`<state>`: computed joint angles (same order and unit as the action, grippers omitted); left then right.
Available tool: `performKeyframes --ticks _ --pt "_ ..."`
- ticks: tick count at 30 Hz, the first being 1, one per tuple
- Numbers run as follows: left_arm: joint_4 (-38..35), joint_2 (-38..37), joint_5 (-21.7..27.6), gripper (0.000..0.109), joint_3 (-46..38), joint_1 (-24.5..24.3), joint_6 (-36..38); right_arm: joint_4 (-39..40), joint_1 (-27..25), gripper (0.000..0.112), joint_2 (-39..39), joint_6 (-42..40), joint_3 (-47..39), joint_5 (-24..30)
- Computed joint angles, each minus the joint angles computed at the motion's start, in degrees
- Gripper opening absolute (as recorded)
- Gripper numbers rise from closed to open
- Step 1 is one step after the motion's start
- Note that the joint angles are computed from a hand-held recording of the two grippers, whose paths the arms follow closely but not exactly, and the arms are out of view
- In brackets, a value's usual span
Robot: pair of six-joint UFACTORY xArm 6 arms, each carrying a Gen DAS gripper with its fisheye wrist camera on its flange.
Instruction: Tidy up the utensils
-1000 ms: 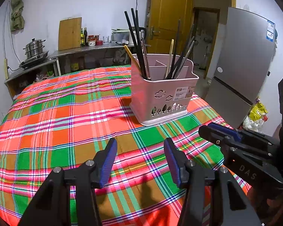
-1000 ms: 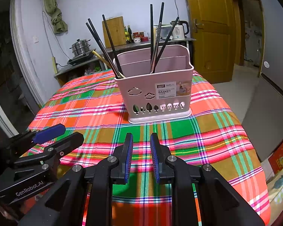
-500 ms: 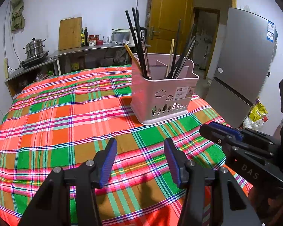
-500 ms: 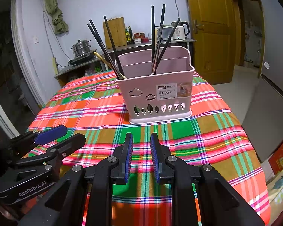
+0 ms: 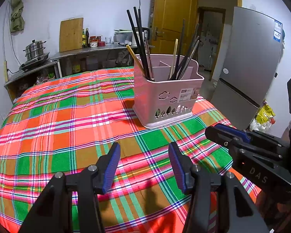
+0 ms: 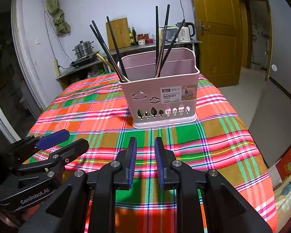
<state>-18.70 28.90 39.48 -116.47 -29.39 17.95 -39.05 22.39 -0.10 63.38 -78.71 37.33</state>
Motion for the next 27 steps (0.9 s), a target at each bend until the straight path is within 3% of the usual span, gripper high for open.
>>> performKeyframes --ticks 27 --pt "1.0 -0.1 -1.2 0.054 1.2 -0.1 -0.6 0.3 0.0 0.019 0.1 -0.5 -0.3 0.3"
